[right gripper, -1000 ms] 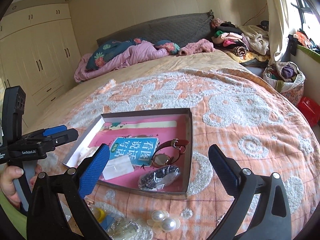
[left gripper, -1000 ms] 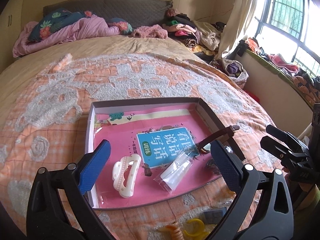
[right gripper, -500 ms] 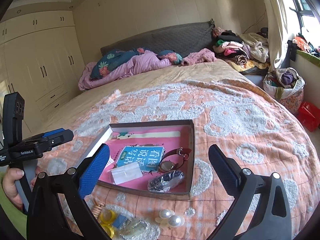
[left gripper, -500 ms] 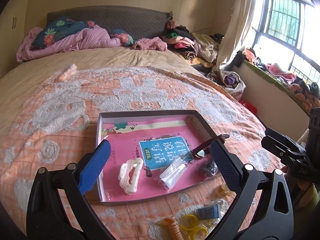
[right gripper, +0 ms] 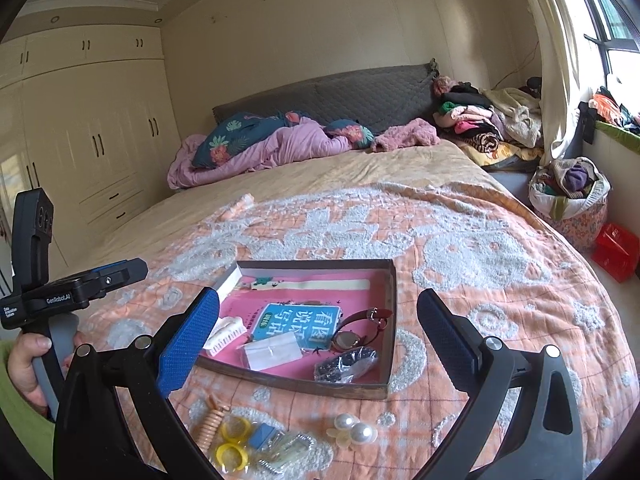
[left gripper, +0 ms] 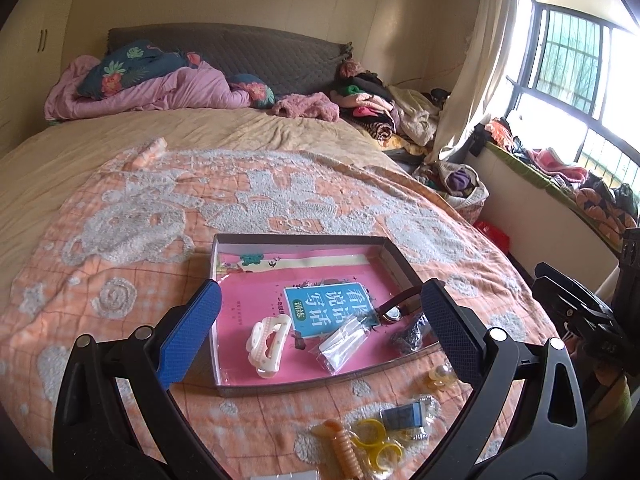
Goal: Organize jewelry
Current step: 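Open and withdraw both tools from the box, then move the left tool toward the white earring card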
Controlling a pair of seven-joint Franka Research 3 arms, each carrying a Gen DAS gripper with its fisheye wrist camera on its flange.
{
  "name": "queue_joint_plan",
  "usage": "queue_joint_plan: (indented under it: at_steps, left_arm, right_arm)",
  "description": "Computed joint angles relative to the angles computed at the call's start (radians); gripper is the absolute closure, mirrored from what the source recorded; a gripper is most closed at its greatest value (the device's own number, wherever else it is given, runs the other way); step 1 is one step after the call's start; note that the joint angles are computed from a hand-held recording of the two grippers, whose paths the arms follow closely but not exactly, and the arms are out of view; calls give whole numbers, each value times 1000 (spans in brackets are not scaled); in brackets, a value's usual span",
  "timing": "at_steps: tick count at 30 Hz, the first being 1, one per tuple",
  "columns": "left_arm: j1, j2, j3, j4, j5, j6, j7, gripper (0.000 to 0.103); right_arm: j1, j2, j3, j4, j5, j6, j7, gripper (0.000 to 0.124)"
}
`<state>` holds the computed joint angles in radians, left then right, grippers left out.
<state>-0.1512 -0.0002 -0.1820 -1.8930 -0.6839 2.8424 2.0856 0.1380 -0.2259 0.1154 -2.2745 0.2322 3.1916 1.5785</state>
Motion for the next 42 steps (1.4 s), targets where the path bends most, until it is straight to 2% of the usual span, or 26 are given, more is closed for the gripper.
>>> queue_joint_plan:
  at_steps: [7,25,37,42]
  left_arm:
    - [-13,-45,18,-45,-55,11,31,10]
    - [-95,-161,98,-178,-60,49,25,10]
    - [-136,-220,136,-262,14,45,-33,10]
    - [-150,-244,151,-297,45,42,-55,10]
  right_arm:
    - [-6,-34,14,-23,-7,-1,6,25]
    - [52,-116,-14,-83,38,-3,-32,25]
    - [89,-147,-33,-110,67,-49,-57,25]
    - [83,-156,-25,-122,66,-75,-54,25]
